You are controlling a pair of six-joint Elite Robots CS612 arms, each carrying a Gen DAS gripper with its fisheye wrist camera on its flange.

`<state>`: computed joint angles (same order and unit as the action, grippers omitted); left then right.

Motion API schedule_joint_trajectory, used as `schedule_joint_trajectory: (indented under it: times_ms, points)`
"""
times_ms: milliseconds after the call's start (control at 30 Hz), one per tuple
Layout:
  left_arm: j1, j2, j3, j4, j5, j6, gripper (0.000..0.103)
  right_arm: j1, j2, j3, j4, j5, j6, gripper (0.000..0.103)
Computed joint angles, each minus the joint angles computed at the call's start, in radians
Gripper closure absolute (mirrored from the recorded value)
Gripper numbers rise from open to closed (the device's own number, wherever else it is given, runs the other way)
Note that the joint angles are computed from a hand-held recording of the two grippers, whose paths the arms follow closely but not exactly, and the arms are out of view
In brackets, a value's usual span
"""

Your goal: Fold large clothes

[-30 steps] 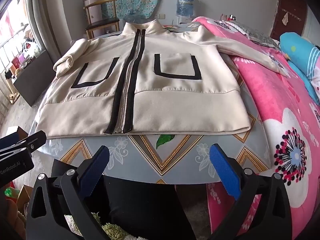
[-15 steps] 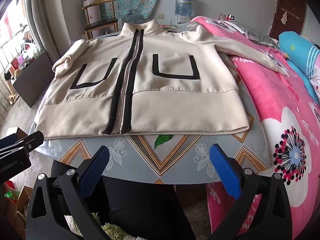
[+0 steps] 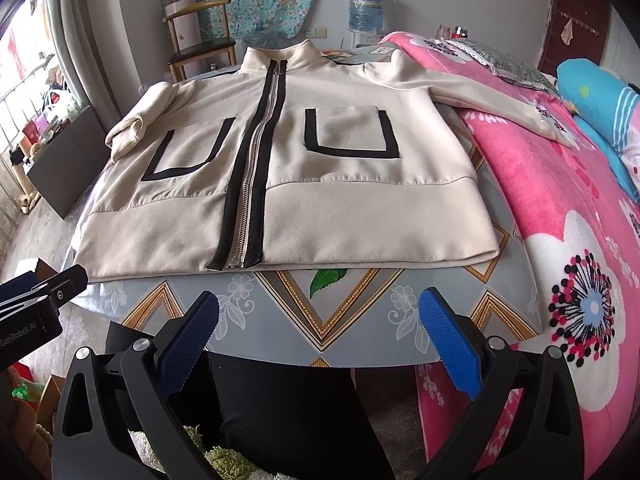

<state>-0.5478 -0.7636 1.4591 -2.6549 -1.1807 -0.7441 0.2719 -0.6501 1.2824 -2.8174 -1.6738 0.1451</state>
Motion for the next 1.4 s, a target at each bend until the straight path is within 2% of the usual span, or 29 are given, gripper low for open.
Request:
schedule_joint_trajectory:
  times_ms: [1400]
  points:
    - [0.005, -0.005, 0.01, 0.007, 0.019, -0.01, 0.016, -0.002, 0.002, -0.002, -0.003, -0.007, -0.001, 0.006]
